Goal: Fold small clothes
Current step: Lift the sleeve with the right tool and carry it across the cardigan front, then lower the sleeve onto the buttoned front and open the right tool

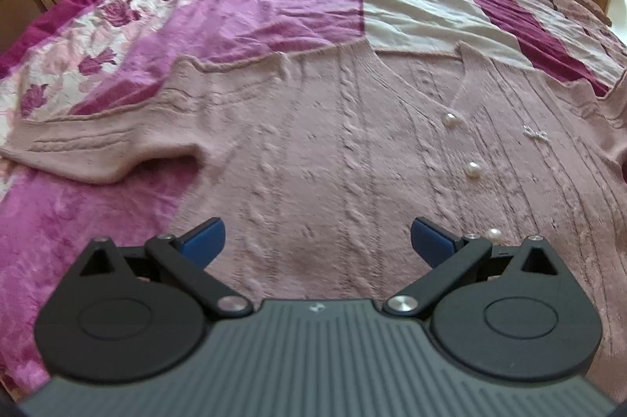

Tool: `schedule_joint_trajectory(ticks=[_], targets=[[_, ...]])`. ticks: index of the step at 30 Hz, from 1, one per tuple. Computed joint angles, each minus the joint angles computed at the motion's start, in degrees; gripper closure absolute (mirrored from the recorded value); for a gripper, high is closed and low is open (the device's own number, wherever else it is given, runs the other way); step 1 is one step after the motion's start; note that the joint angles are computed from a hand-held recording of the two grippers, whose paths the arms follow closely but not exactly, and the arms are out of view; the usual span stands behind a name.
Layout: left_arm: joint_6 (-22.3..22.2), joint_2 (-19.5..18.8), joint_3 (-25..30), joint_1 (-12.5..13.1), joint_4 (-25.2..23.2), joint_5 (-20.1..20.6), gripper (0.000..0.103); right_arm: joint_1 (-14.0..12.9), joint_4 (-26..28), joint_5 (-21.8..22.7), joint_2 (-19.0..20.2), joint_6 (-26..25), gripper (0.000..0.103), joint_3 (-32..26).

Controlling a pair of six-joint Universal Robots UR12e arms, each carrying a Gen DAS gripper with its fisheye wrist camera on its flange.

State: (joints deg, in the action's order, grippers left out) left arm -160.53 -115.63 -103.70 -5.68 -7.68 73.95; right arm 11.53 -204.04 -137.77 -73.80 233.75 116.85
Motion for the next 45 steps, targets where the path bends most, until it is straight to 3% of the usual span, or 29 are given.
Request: schedule_joint_trajectory(ticks=[18, 29, 40, 41, 42, 44, 45], targets=[[-3.5, 0.1, 0.0, 3.0, 1.4, 0.3, 0.0, 5.0, 13.1, 5.7, 11.7, -0.8, 0.09, -17.9], [-2.6, 0.0, -0.5, 3.5, 1.7, 0.4, 0.0, 4.6, 20.6, 13.5, 16.9, 5.1, 0.09, -21.0], [-2.4, -0.1, -0.6, 3.5, 1.2, 0.2, 0.0, 3.9, 21.9, 21.3, 18.3, 3.5, 0.088, -21.0], [-2.4, -0.1, -0.6, 3.5, 1.1, 0.2, 0.0, 3.8, 22.1, 22.4, 18.3, 3.4, 0.085, -20.9], [-2.3, -0.1, -0.6, 3.5, 1.1, 0.2, 0.0, 3.8, 22.4, 23.3, 18.3, 3.4, 0.076, -20.9], [-2.3, 0.0, -0.6, 3.5, 1.1, 0.2, 0.0, 3.9, 22.9, 24.1, 18.4, 3.1, 0.056, -20.9], [-2.4, -0.1, -0.6, 3.5, 1.1, 0.2, 0.0, 4.0, 23.0, 24.1, 18.3, 2.8, 0.041, -20.8]])
